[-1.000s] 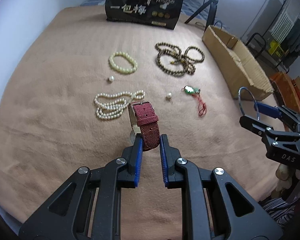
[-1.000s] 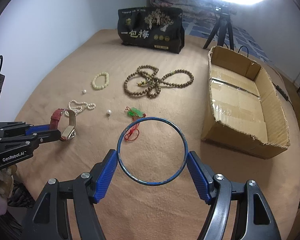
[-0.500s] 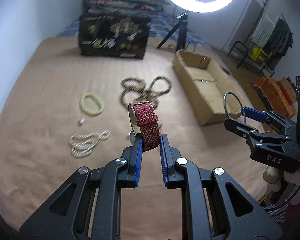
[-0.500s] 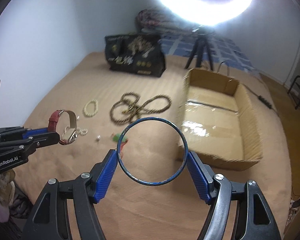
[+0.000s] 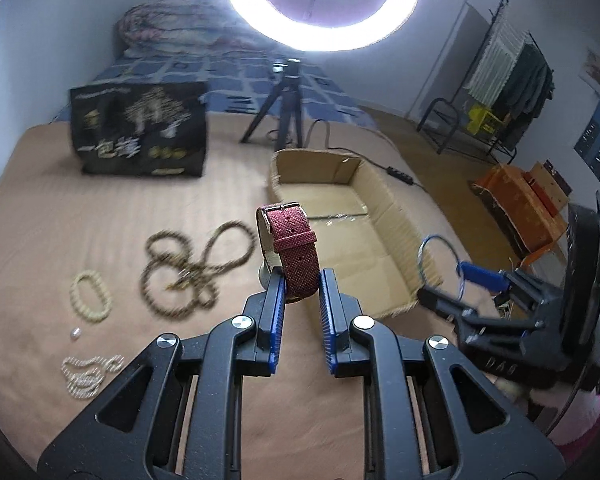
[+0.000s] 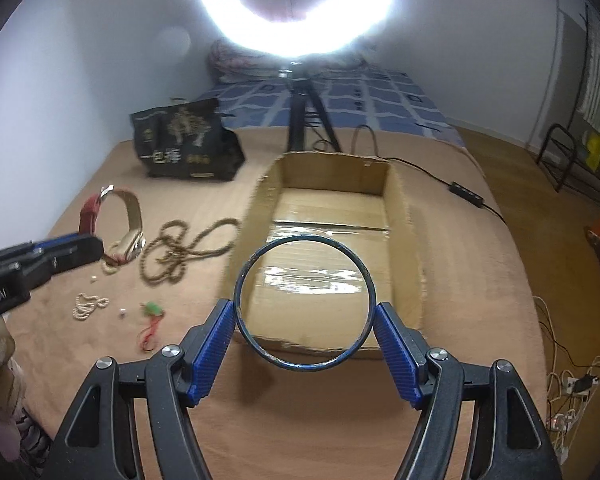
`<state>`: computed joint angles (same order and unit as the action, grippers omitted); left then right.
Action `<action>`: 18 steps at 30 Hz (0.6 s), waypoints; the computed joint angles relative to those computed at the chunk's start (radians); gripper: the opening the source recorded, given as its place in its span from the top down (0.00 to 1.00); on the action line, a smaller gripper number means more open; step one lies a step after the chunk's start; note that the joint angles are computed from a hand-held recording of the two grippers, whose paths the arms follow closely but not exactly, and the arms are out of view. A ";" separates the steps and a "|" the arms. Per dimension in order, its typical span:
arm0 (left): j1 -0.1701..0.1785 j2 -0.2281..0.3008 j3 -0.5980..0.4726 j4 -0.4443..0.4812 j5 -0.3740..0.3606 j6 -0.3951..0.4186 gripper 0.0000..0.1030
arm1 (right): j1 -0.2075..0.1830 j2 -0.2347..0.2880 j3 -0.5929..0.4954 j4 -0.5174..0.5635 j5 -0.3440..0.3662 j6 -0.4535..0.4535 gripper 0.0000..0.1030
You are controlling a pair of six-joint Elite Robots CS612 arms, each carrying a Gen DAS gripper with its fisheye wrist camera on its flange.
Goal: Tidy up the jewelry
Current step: 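Carry the bangle and watch into the cardboard box and open both grippers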
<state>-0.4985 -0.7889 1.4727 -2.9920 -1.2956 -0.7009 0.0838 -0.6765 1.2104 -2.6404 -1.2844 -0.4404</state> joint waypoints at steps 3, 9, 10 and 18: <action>0.004 0.034 -0.055 0.002 -0.011 0.018 0.85 | -0.002 0.014 -0.019 0.013 -0.011 0.004 0.29; 0.017 0.091 -0.143 0.027 -0.062 0.029 0.85 | -0.003 0.037 -0.054 0.029 -0.027 0.016 0.29; 0.018 0.098 -0.154 0.032 -0.065 0.030 0.85 | -0.003 0.044 -0.063 0.032 -0.035 0.019 0.29; 0.026 0.125 -0.192 0.038 -0.089 0.019 0.81 | -0.008 0.068 -0.097 0.062 -0.062 0.029 0.28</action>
<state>-0.4727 -0.6638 1.2807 -2.9539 -1.3843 -0.6815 0.0762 -0.6081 1.1133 -2.5784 -1.3469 -0.4110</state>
